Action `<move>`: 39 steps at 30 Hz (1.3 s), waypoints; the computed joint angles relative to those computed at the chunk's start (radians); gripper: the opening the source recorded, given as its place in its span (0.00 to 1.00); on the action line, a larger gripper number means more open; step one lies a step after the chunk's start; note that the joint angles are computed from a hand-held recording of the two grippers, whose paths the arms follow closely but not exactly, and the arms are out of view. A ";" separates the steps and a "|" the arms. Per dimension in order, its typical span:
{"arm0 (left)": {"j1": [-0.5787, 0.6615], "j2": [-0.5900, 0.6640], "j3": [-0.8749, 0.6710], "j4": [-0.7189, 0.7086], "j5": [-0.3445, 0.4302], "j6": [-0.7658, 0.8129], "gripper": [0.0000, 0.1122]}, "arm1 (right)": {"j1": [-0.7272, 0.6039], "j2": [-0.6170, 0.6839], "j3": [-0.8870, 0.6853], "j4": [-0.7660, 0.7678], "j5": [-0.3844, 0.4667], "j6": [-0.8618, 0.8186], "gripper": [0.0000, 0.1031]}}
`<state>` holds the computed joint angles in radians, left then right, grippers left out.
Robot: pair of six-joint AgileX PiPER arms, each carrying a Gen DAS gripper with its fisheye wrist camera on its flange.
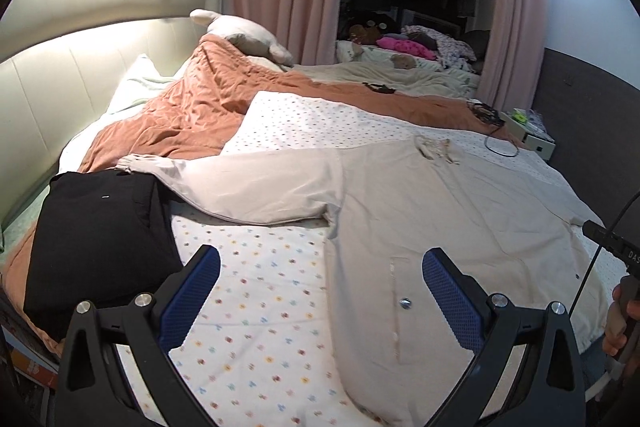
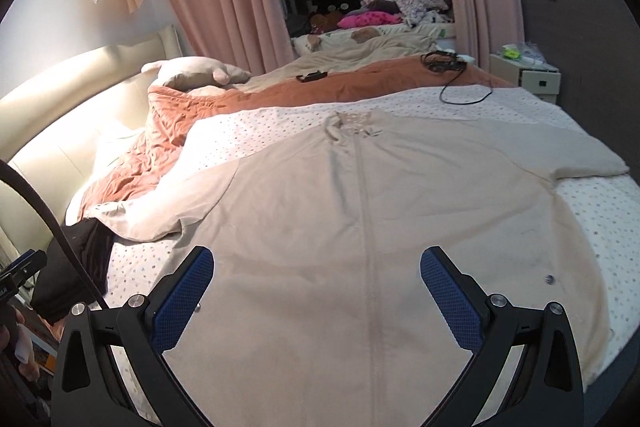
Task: Fold large clothes
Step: 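Bring the left gripper down to the elastic cuff of a jacket sleeve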
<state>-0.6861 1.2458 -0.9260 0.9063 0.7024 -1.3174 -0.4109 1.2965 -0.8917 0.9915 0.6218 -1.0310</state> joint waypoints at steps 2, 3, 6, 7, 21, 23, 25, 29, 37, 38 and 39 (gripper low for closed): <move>0.075 0.007 -0.014 -0.041 -0.026 0.061 0.92 | 0.039 0.061 -0.057 -0.017 -0.012 0.043 1.00; 0.119 0.011 -0.023 -0.068 -0.041 0.100 0.92 | 0.050 0.091 -0.083 -0.018 -0.013 0.050 1.00; 0.232 0.027 -0.054 -0.152 -0.078 0.207 0.92 | 0.110 0.168 -0.164 -0.071 -0.039 0.128 1.00; 0.282 0.036 -0.069 -0.190 -0.091 0.257 0.92 | 0.127 0.196 -0.193 -0.087 -0.044 0.150 1.00; 0.771 0.277 -0.364 -0.791 -0.166 0.882 0.77 | 0.242 0.480 -0.515 -0.111 0.013 0.219 1.00; 0.812 0.327 -0.418 -0.852 -0.155 0.934 0.76 | 0.261 0.541 -0.594 -0.144 0.029 0.259 1.00; 0.848 0.387 -0.475 -0.902 -0.139 0.974 0.76 | 0.269 0.587 -0.656 -0.163 0.052 0.282 1.00; 0.909 0.498 -0.577 -0.997 -0.109 1.036 0.75 | 0.296 0.691 -0.809 -0.249 0.112 0.375 0.88; 0.978 0.781 -0.838 -1.078 -0.004 1.051 0.66 | 0.362 0.941 -1.202 -0.433 0.266 0.610 0.71; 0.982 0.810 -0.864 -1.084 0.011 1.050 0.66 | 0.365 0.975 -1.259 -0.446 0.294 0.634 0.71; 0.985 0.840 -0.896 -1.078 0.030 1.038 0.66 | 0.367 1.010 -1.319 -0.459 0.321 0.657 0.68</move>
